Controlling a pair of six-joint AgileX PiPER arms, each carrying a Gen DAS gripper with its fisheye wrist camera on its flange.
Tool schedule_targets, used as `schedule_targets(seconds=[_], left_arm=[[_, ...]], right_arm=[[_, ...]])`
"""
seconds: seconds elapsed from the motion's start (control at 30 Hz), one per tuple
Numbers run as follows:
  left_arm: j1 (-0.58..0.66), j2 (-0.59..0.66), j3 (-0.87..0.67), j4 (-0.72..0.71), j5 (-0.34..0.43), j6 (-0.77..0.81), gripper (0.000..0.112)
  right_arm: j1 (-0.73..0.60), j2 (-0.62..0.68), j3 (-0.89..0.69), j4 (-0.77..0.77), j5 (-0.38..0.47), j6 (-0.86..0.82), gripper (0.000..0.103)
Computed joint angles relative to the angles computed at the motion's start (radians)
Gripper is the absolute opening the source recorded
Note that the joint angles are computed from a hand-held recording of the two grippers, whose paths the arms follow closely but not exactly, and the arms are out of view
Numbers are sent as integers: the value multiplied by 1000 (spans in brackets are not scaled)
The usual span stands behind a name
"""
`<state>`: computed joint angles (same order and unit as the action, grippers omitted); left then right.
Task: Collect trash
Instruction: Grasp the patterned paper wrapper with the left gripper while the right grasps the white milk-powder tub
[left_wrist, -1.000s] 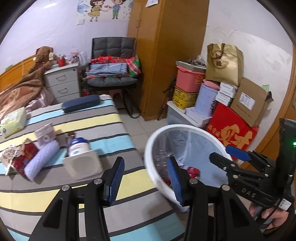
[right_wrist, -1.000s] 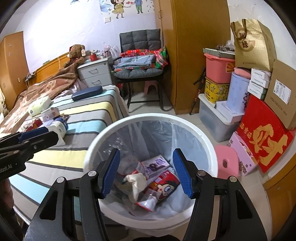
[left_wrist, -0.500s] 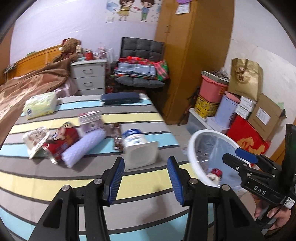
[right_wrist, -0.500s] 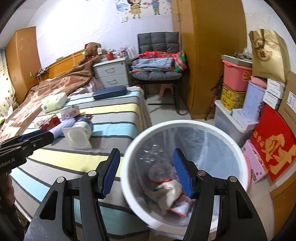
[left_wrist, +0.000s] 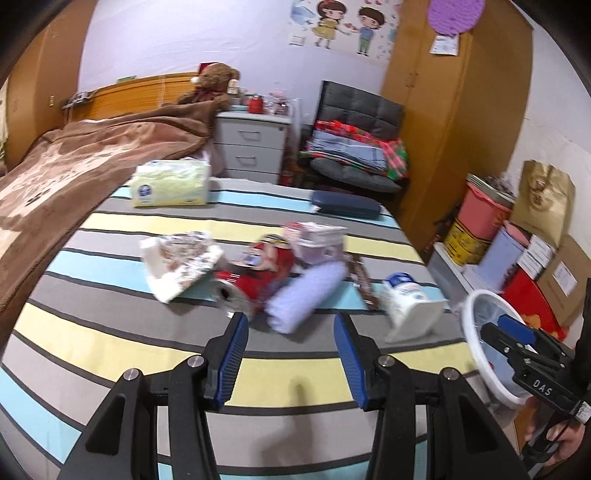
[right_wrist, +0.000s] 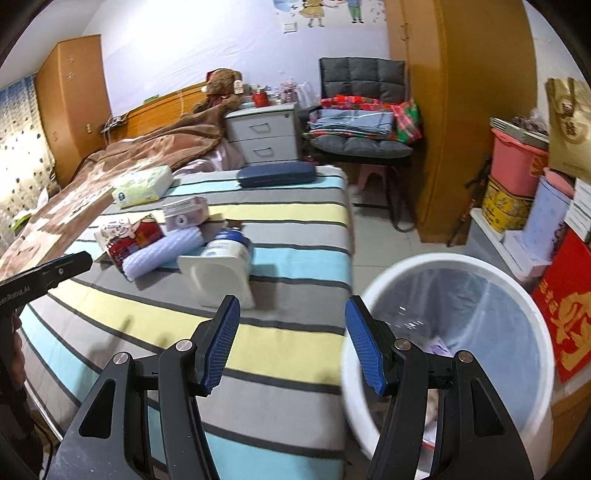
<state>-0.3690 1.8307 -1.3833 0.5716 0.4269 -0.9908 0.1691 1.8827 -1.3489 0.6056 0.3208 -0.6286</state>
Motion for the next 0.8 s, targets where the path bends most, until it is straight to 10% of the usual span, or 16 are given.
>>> schedule_targets(seconds=[0.5,0.63,0.8], left_arm=[[203,48,-39,-242,-44,275,54],[217,88,-94,-106,11,206,54],[297,156,-192,-390,7,505,55]], right_arm=[[71,165,-222,-343,94,301,61],[64,198,-271,-333,122,302,61],[66,224,-314,-339,145,312,61]])
